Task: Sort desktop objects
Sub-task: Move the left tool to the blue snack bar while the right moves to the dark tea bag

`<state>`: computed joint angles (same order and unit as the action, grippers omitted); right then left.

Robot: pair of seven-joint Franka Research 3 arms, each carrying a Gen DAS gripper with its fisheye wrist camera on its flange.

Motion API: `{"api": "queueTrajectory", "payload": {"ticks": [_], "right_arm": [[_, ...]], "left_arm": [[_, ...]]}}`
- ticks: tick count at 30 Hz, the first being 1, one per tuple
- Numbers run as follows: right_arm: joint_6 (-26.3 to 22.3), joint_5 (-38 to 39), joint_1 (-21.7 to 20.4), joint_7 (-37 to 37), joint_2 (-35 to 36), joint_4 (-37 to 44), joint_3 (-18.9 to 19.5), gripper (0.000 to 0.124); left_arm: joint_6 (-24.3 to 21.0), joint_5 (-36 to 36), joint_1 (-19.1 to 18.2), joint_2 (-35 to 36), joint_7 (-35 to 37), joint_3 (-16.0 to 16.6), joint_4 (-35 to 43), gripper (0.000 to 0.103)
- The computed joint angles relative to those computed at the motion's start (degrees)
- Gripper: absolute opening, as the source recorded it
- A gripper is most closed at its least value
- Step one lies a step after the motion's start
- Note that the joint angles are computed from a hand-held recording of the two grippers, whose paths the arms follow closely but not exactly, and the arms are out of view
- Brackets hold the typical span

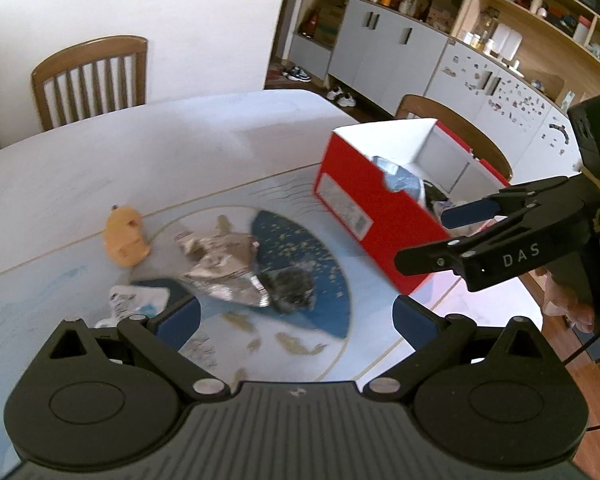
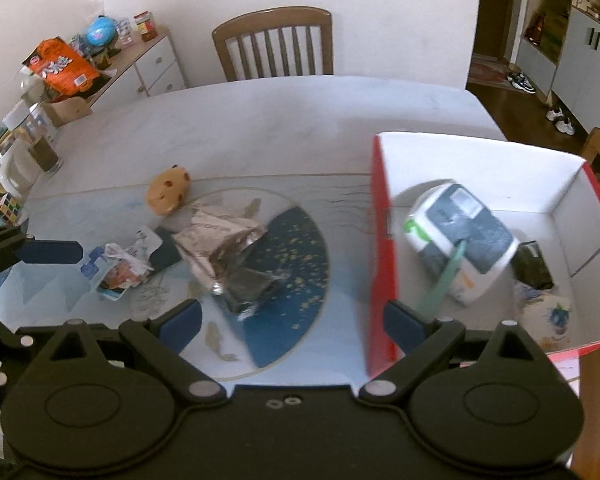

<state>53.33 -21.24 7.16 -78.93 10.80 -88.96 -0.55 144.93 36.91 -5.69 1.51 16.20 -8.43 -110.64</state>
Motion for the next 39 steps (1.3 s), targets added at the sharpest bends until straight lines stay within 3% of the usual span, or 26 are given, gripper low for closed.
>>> {"api": "queueTrajectory", "payload": {"ticks": [19,39], "right_arm": [[6.2,-2.5,-3.1,-3.4,-6.8,-9.3,-1.6,0.099],[16.9,-1.6,-4.7,0.1,-16.2,-25.0,-2.3,0.099]], "left_arm": [[3.8,2.2,4.7,-10.5,-8.8,-0.6,-16.9,0.103],[6.8,0.2,8.6,-10.8,-8.4,0.9,-23.3,0.103]]}}
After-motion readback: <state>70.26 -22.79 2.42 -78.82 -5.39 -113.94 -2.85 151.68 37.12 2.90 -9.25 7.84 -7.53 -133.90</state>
